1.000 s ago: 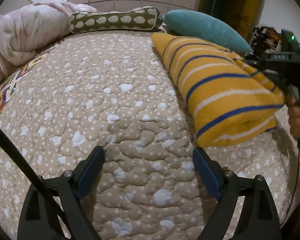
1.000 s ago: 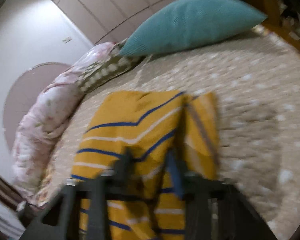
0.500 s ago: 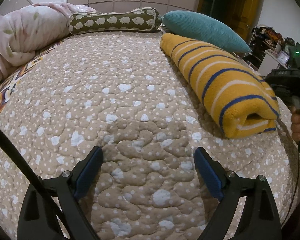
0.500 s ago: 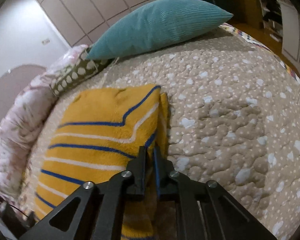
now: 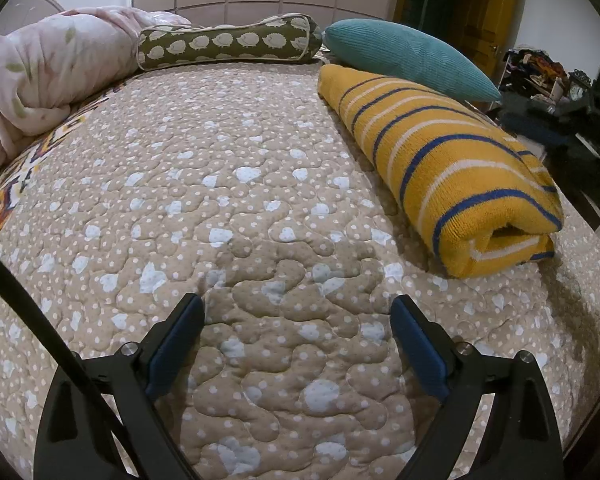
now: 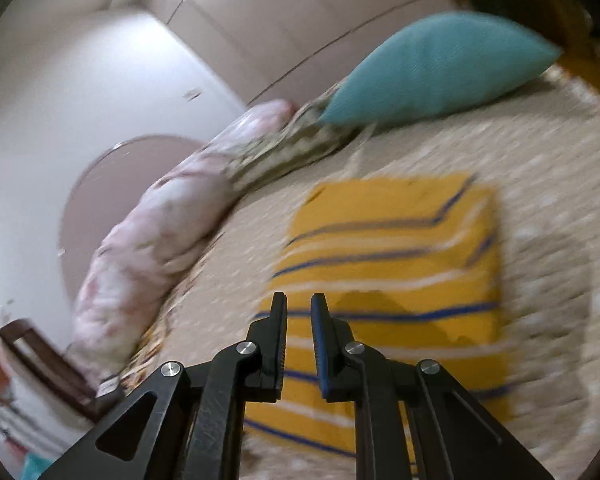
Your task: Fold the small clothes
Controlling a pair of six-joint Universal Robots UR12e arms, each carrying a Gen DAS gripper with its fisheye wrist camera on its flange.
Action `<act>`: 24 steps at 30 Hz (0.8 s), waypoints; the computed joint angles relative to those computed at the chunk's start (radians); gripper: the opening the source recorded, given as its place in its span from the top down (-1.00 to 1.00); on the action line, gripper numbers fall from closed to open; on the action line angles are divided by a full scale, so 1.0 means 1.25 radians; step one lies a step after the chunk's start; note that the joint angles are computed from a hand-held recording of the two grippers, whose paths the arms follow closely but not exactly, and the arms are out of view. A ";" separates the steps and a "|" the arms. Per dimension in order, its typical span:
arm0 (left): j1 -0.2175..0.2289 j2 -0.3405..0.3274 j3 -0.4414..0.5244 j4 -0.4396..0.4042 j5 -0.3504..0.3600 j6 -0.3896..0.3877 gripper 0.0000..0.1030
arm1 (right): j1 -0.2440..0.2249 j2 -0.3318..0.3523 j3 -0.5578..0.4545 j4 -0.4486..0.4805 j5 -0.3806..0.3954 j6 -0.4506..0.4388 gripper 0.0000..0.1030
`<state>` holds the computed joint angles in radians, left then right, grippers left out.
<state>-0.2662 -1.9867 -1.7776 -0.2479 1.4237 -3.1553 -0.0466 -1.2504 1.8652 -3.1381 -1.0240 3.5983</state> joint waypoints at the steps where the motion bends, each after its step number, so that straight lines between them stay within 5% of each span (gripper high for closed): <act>1: 0.000 0.000 0.000 0.000 -0.001 0.000 -0.82 | 0.003 0.012 -0.006 0.006 0.040 -0.005 0.74; 7: 0.003 0.000 -0.003 0.007 -0.011 -0.006 -0.82 | -0.002 0.041 0.027 0.026 0.150 0.020 0.81; 11: 0.004 0.001 -0.004 0.011 -0.016 -0.008 -0.83 | -0.009 0.011 0.062 0.060 0.146 -0.012 0.82; 17: 0.004 0.000 -0.004 0.010 -0.015 -0.007 -0.83 | -0.004 0.009 0.037 -0.034 0.159 0.017 0.68; 24: 0.005 0.001 -0.005 0.013 -0.018 -0.009 -0.83 | 0.040 0.062 -0.038 0.107 0.125 -0.029 0.67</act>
<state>-0.2599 -1.9851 -1.7843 -0.2318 1.4011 -3.1662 0.0032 -1.1733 1.8173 -3.0039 -0.8673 3.5624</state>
